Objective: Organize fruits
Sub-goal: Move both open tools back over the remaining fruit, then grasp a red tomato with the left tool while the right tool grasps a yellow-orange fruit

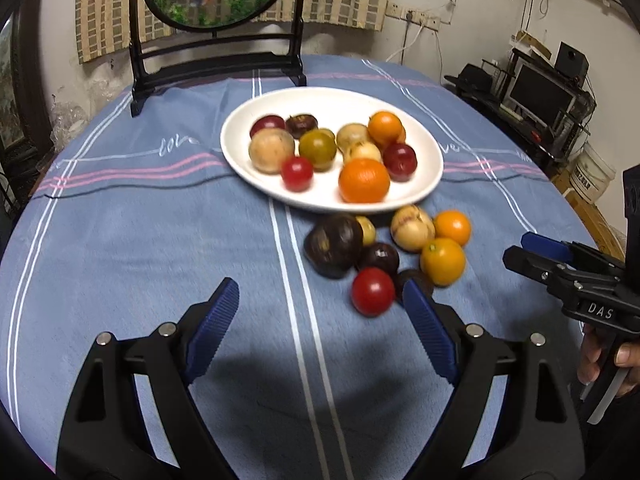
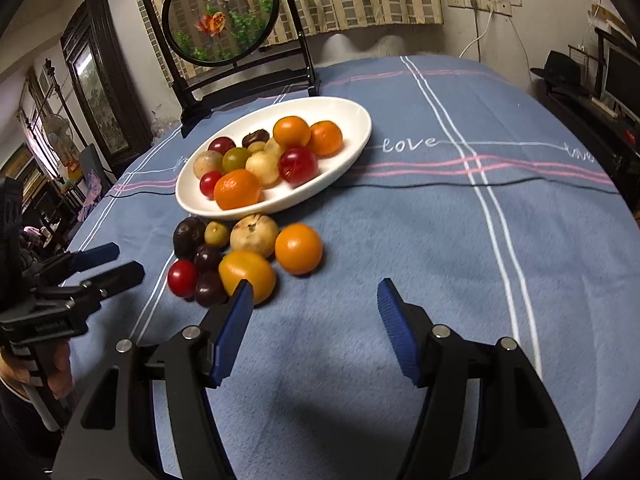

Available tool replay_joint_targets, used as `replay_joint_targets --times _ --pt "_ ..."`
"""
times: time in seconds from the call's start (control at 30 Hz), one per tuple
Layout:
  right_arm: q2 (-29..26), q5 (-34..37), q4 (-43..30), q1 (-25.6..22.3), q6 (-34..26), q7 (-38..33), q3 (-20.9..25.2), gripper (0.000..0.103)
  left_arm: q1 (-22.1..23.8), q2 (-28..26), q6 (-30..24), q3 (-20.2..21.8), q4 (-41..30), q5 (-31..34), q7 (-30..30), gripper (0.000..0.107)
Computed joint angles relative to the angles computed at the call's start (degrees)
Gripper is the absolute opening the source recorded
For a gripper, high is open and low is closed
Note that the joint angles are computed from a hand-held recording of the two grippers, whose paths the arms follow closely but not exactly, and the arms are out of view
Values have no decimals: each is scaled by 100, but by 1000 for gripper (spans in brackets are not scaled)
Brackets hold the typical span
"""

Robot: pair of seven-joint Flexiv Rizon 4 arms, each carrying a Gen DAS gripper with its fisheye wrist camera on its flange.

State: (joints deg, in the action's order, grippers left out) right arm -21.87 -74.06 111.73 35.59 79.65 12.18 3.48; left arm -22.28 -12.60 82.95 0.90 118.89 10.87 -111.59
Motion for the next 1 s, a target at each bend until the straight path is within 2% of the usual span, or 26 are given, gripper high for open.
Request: replay_joint_targets --times 0.1,0.3,0.63,0.77,0.83,1.0 --pt "17 -145 48 -8 123 213 -35 65 -80 -27 -94 62 -44 129 -166 90" --pt "15 -136 121 -26 131 222 17 65 15 -167 -191 -154 -78 -150 116 90" --pt "48 -623 130 -176 295 601 26 65 -169 -430 -580 -21 -374 -48 -30 89" --pt "19 -755 97 -248 343 712 63 65 -102 -535 -722 -158 -474 -197 168 75" --pt "4 -780 88 -273 356 728 82 65 -223 -583 -825 -34 -602 -46 45 74" --pt "-45 -696 68 -297 396 651 112 65 -232 -646 -897 14 -751 29 -71 62"
